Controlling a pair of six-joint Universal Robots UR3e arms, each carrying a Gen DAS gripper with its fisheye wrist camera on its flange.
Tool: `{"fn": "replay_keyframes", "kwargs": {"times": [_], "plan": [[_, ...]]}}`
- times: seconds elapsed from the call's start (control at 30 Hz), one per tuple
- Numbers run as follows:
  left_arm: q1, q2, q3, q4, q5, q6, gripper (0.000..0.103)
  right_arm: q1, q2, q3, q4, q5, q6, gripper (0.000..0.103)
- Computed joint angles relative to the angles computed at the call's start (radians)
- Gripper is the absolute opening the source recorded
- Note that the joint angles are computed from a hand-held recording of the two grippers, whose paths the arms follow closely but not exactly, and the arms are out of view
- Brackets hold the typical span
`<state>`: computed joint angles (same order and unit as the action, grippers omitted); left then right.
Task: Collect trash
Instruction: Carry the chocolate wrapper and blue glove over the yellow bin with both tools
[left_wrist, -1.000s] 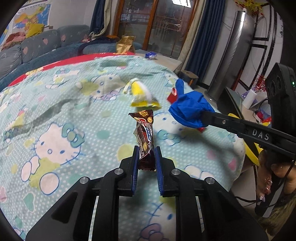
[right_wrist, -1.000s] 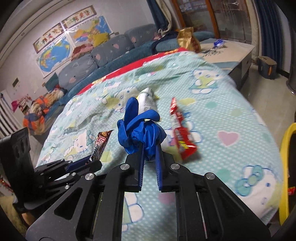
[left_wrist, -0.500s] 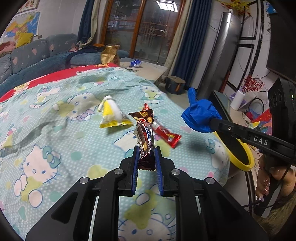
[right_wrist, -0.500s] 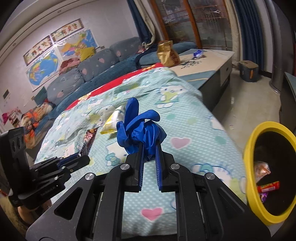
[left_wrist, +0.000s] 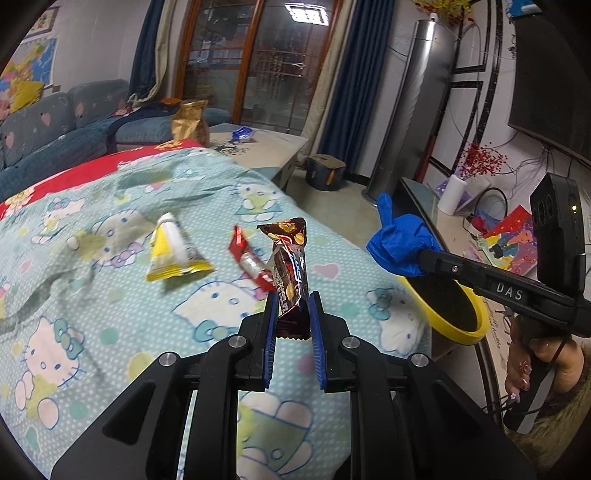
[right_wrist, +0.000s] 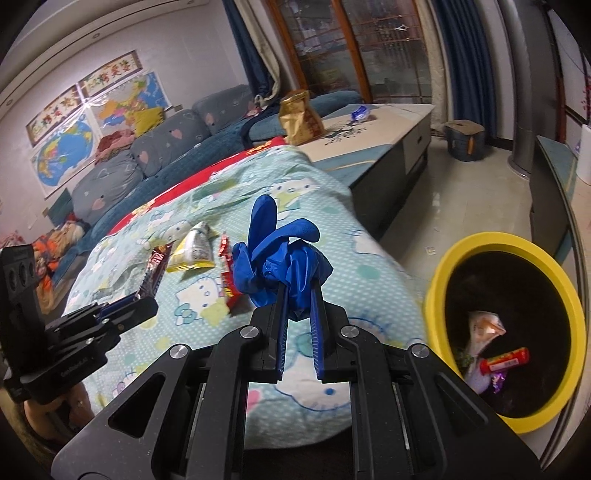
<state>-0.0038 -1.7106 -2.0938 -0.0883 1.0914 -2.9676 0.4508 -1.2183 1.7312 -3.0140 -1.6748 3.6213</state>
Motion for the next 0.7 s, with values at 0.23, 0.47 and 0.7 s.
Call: {"fn": "replay_keyframes", "kwargs": {"times": [0.23, 0.47, 0.7], "plan": [[-0.065, -0.026, 0.050, 0.001, 0.011, -0.006, 0.016, -0.042, -0.095, 0.127, -0.034, -0.019, 0.013, 0.007], [-0.127, -0.055, 0.104, -0.002, 0.027, -0.009, 0.016, -0.097, -0.190, 0.250, -0.059, -0.032, 0.018, 0.007], [-0.191, -0.093, 0.160, -0.006, 0.044, -0.011, 0.016, -0.161, -0.291, 0.357, -0.063, -0.043, 0.017, 0.007]]}}
